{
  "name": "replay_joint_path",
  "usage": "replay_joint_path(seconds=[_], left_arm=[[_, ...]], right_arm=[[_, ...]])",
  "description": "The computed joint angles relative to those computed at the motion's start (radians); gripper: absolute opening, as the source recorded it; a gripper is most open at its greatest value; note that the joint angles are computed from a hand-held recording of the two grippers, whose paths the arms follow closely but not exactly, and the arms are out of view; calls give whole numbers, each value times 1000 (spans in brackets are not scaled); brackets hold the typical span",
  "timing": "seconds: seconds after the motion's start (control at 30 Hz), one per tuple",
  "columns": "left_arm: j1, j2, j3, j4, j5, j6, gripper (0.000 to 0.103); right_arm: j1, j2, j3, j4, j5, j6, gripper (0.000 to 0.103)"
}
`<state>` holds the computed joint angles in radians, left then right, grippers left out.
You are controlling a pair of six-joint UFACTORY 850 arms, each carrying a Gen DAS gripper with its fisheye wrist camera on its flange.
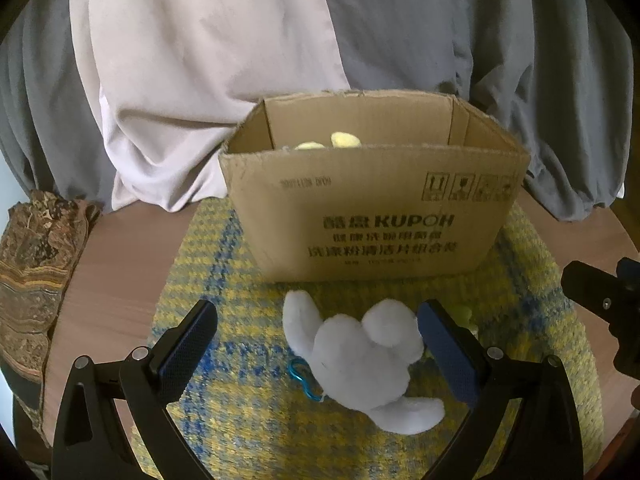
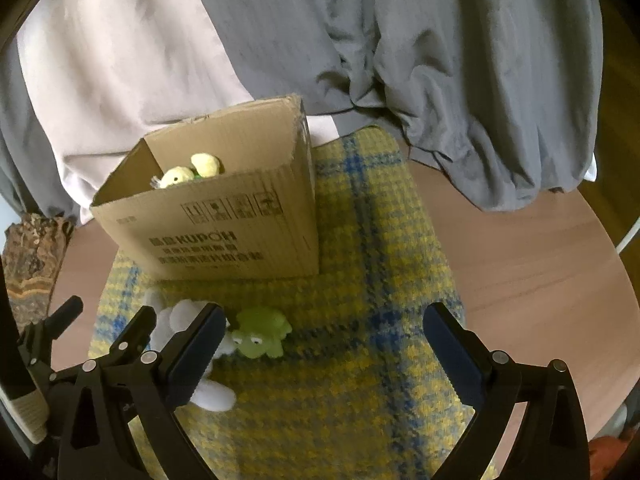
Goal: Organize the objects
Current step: 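Withdraw both tools from the box toward the white bunny and green frog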
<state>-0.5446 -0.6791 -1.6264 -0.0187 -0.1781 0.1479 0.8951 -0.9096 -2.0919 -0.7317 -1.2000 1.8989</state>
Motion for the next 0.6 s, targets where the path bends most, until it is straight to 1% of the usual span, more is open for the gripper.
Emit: replay_joint_path(seconds=[0.3, 0.6], left_arm=[[-3, -8, 27, -105, -6, 116, 102], [-4, -30, 25, -135, -28, 158, 102]], right_arm=[[0, -8, 17, 34, 12, -3, 100], [-5, -16, 24, 55, 22, -11, 100]])
